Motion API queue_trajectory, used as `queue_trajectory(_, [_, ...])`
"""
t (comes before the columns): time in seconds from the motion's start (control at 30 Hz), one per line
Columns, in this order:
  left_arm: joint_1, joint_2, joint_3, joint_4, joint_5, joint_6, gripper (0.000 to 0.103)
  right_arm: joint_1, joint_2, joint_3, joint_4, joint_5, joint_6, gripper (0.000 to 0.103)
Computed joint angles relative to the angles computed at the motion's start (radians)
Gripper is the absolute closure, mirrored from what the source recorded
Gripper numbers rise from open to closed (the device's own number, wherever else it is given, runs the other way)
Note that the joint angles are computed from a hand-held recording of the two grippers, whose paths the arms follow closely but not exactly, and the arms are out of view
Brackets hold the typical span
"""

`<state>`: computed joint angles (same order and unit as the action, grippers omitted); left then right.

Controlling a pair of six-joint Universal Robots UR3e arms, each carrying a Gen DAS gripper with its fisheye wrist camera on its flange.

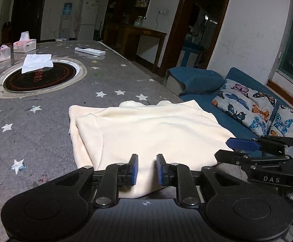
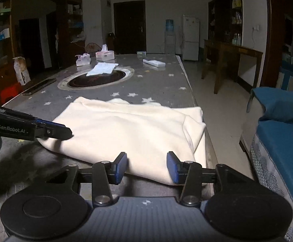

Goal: Fold clothes

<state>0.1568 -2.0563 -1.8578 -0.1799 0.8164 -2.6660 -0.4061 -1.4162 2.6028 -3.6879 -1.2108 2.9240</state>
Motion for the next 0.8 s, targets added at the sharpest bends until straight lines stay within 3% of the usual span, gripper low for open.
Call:
queue_trajectory(0.23, [0.049, 0.086, -0.110, 0.015, -0.020, 0.006, 0.063, 0.037, -0.021, 0.021, -0.024, -0.003, 0.021, 0.047])
queue_trajectory(0.47, [0.110, 0.179, -0.225, -0.009, -0.021, 0.042, 0.051, 0.104, -0.039, 0.038, -0.004, -0.030, 0.028, 0.026])
queue_trajectory(0.8, [0.189, 0.279, -0.331, -0.091, -0.002, 0.075, 0.039, 0.167, -0.059, 0.061, 0.031, -0.081, 0.057, 0.010])
